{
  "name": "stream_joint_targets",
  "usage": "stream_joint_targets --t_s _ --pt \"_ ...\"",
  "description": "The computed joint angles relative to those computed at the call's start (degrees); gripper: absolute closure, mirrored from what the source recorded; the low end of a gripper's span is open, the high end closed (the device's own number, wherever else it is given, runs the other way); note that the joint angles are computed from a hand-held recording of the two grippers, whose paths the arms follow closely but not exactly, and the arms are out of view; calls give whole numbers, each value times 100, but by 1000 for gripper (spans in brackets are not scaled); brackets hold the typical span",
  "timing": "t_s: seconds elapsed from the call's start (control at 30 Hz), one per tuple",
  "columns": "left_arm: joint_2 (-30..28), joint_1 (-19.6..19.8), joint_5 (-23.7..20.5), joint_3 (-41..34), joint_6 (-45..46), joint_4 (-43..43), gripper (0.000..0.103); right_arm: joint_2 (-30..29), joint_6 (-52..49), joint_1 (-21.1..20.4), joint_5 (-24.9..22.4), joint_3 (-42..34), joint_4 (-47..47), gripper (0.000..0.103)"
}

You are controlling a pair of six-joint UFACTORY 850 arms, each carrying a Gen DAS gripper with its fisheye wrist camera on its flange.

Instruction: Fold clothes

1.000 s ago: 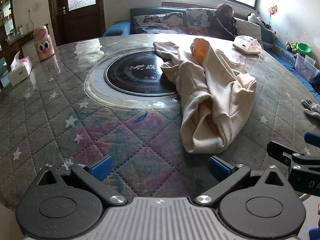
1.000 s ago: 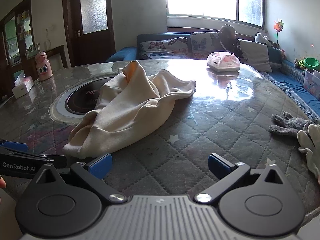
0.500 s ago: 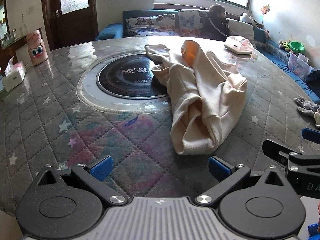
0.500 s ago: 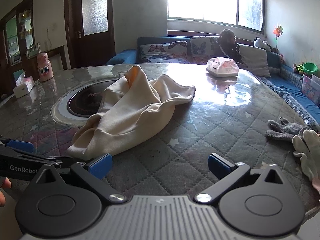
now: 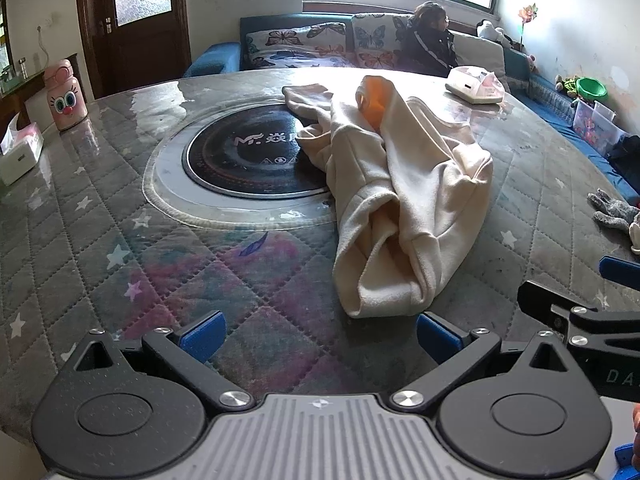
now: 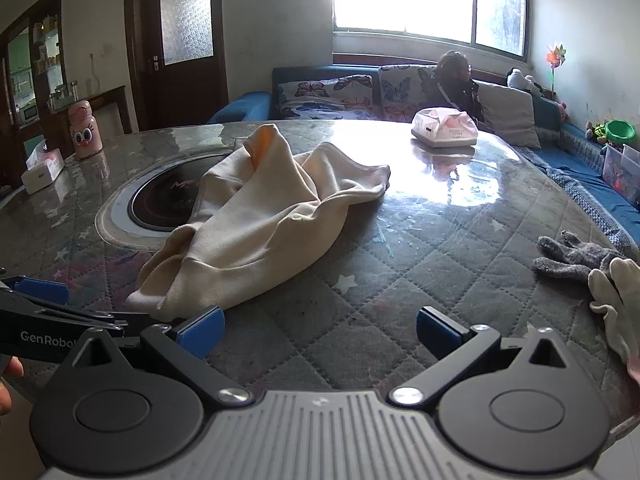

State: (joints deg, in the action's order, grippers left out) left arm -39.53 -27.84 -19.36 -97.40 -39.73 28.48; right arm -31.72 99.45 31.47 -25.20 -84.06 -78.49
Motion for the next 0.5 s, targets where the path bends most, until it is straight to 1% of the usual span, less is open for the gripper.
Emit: stream_joint_targets --t_s 0.4,0.5 --pt "-209 38 -136 -344 464 -414 0 -130 -270 -115 176 -173 273 0" --pt "-224 53 -130 -386 441 -380 0 -171 -337 -157 276 -231 313 0"
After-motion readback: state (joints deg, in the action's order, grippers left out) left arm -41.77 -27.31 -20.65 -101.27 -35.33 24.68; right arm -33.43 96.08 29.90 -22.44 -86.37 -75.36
